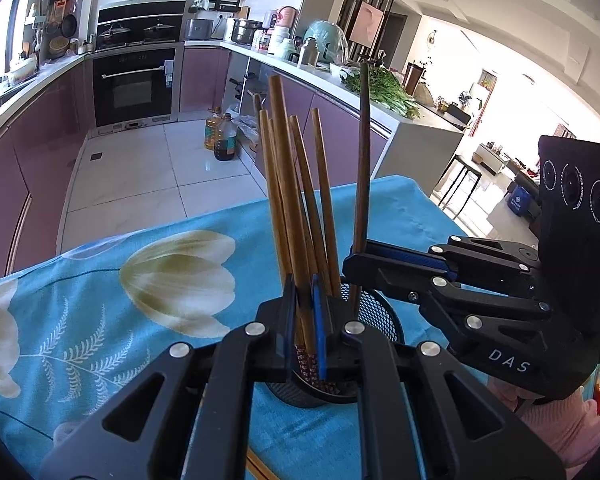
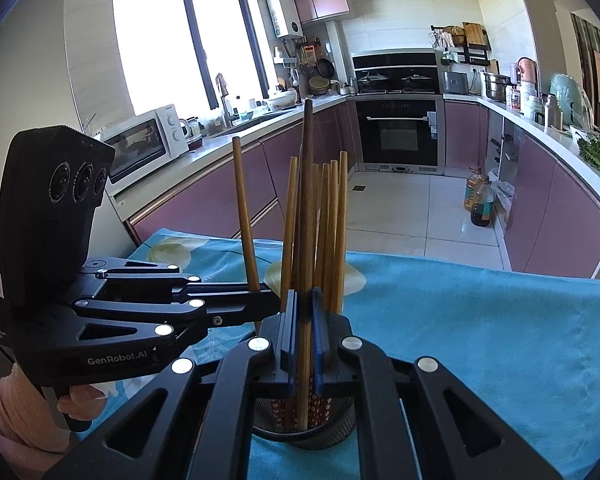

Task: Organize utensils
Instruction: 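Lower both chopsticks into the mesh cup and open both tools, then withdraw both tools and move them over the last chopstick pair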

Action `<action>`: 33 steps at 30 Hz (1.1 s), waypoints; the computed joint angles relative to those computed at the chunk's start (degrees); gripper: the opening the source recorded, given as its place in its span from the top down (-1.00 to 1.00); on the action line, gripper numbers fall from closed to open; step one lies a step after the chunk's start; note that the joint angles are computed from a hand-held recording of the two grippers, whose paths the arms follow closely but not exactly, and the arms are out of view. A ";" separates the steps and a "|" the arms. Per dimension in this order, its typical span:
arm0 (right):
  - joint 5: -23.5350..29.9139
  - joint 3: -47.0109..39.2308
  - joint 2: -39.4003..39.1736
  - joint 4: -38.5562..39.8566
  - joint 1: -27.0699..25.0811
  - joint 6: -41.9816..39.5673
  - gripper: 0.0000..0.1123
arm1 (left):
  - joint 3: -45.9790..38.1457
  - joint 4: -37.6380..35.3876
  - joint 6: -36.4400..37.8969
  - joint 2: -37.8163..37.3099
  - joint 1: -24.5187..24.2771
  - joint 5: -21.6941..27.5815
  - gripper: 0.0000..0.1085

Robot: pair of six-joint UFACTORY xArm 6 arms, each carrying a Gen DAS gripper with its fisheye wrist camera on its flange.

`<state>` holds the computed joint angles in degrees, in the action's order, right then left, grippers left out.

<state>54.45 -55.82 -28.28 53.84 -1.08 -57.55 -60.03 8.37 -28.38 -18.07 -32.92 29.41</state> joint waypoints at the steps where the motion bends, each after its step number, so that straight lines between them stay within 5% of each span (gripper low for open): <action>1: -0.03 -0.04 0.13 0.00 -0.05 0.13 0.90 | 0.05 -0.24 0.04 0.14 0.10 0.03 0.84; 10: 0.04 -0.48 1.08 -0.20 -0.01 0.67 0.88 | 0.88 -1.65 1.19 0.34 0.21 -0.21 0.84; 18: 1.10 0.37 0.30 1.05 -1.52 -0.49 0.87 | 3.99 4.55 -4.10 -2.75 -0.49 -1.58 0.78; 27: 5.57 4.14 -5.10 4.94 -4.92 -4.30 0.47 | 10.26 21.03 -18.18 -11.60 -1.72 -0.30 0.13; 33: 13.06 7.62 -11.34 7.71 -8.66 -9.61 0.16 | 14.59 33.64 -29.75 -19.28 -4.12 5.69 -0.41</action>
<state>67.52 -48.20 -39.62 61.55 -9.74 -67.15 -45.44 42.01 -58.13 -37.36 -37.04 35.10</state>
